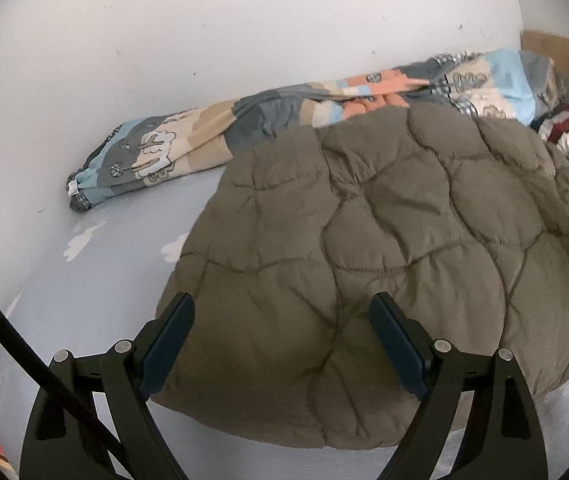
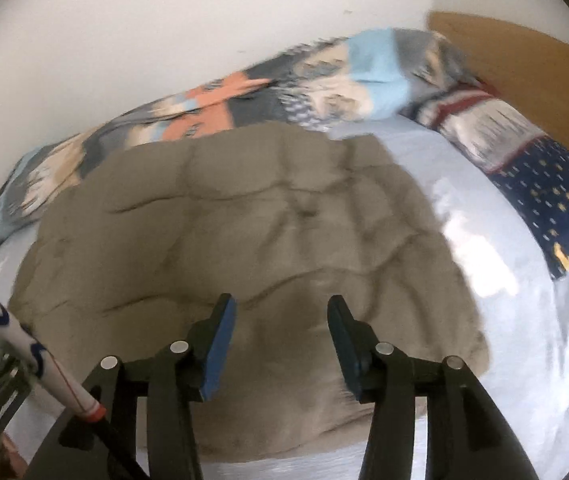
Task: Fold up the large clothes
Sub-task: 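Press the folded jacket flat with both open tools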
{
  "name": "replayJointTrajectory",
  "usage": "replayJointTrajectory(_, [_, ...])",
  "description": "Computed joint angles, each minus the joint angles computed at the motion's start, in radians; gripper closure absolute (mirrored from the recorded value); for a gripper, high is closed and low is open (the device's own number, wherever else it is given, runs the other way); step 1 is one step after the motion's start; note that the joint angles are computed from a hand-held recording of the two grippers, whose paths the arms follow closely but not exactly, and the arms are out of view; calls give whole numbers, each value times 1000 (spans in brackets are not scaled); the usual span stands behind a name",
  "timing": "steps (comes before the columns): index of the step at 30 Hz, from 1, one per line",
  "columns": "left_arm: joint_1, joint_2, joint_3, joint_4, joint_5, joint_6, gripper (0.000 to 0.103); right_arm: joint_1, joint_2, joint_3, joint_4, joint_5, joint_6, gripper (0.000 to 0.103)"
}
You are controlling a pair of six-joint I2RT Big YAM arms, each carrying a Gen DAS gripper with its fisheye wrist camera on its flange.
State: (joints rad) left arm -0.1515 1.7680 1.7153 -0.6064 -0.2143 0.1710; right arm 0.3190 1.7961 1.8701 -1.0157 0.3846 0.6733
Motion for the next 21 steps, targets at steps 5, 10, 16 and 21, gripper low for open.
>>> replayJointTrajectory(5, [-4,7,-4,4,-11,15,14,-39,10,-9,-61,-60,82,49])
replayJointTrajectory(10, [-6,13,-2,6,-21,27,14,-30,22,1,-81,-58,82,44])
replayJointTrajectory(16, [-6,15,3,-2,-21,26,14,-36,30,5,-87,-72,77,42])
replayJointTrajectory(21, [-7,17,5,-3,-23,25,14,-27,39,28,-107,-44,66,41])
